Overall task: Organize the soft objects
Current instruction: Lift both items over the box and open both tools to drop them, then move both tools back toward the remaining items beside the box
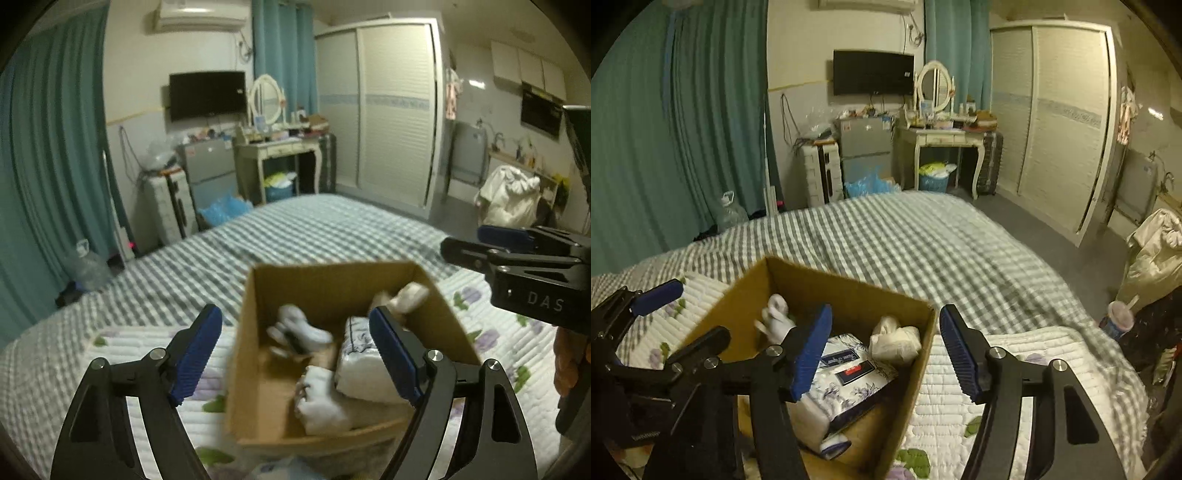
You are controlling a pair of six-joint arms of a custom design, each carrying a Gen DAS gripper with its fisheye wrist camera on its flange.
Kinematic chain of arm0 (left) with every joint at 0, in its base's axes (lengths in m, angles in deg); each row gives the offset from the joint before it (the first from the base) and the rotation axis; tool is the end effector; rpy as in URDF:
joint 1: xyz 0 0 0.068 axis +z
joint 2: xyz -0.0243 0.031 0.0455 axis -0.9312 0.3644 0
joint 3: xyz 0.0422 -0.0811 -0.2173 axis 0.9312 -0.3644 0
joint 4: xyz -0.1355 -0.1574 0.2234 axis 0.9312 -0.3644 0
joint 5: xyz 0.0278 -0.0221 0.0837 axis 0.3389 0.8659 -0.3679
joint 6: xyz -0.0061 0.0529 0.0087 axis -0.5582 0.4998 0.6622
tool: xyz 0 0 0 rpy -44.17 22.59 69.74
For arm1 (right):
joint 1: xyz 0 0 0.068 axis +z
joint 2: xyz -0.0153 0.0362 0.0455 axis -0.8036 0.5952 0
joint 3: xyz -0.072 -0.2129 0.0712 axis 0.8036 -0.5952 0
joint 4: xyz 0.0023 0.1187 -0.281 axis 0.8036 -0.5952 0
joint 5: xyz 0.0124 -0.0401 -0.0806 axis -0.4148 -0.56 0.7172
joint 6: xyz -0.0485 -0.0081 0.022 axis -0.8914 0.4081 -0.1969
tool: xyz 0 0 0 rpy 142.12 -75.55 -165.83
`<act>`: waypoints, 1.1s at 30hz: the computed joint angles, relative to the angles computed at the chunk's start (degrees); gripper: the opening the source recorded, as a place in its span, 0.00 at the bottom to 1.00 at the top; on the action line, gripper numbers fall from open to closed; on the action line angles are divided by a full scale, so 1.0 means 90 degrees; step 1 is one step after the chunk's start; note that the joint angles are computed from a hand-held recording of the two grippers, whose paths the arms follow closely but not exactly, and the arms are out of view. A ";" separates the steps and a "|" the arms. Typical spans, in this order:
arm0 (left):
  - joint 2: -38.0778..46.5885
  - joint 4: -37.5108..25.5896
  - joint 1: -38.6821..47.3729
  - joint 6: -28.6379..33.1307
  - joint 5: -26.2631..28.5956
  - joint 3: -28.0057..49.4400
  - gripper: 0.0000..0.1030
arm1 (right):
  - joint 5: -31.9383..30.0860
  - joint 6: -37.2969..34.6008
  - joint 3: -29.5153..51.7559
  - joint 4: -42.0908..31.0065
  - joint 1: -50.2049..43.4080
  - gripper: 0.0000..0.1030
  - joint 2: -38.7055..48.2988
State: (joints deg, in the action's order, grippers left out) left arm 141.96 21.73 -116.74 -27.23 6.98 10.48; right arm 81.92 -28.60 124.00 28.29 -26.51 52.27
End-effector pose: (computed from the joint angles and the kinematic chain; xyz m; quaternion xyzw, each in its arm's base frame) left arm 0.2213 -0.2144 0.2530 0.0366 0.8719 0.0002 0.4883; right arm 0.2975 0.1455 0.2662 -0.1336 0.8784 0.0646 0.4544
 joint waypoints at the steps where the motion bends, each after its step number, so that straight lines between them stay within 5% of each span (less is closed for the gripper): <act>1: -0.0209 -0.0227 -0.0122 -0.0023 -0.0164 0.0045 0.81 | 0.0125 0.0019 -0.0020 -0.0161 0.0097 0.62 -0.0269; 10: -0.1649 -0.2832 -0.1800 -0.1108 -0.1963 0.0867 0.87 | 0.1699 0.0587 0.0405 -0.2251 0.2057 0.81 -0.2271; 16: -0.1831 -0.5393 -0.3006 -0.3323 -0.2868 0.1219 0.87 | 0.2993 0.1301 0.0631 -0.3054 0.3744 0.86 -0.2441; 19: -0.2086 -0.5807 -0.3167 -0.3912 -0.2772 0.0800 0.87 | 0.3303 0.1721 0.0319 -0.3081 0.4302 0.86 -0.2532; 23: -0.2803 -0.5635 -0.3105 -0.4101 -0.2449 -0.0425 0.87 | 0.3056 0.1912 -0.0469 -0.2612 0.4381 0.86 -0.2565; 29: -0.3762 -0.3789 -0.1939 -0.2808 -0.1259 -0.2417 0.85 | 0.2128 0.1788 -0.1680 -0.1460 0.3728 0.84 -0.2084; 33: -0.3936 -0.2615 -0.1102 -0.2095 -0.0357 -0.3357 0.85 | 0.1416 0.1517 -0.1893 -0.0912 0.3249 0.71 -0.1133</act>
State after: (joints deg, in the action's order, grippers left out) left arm 106.54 -1.81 -126.66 -46.08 3.77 -19.73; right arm 94.67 -14.94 106.97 20.09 2.73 42.07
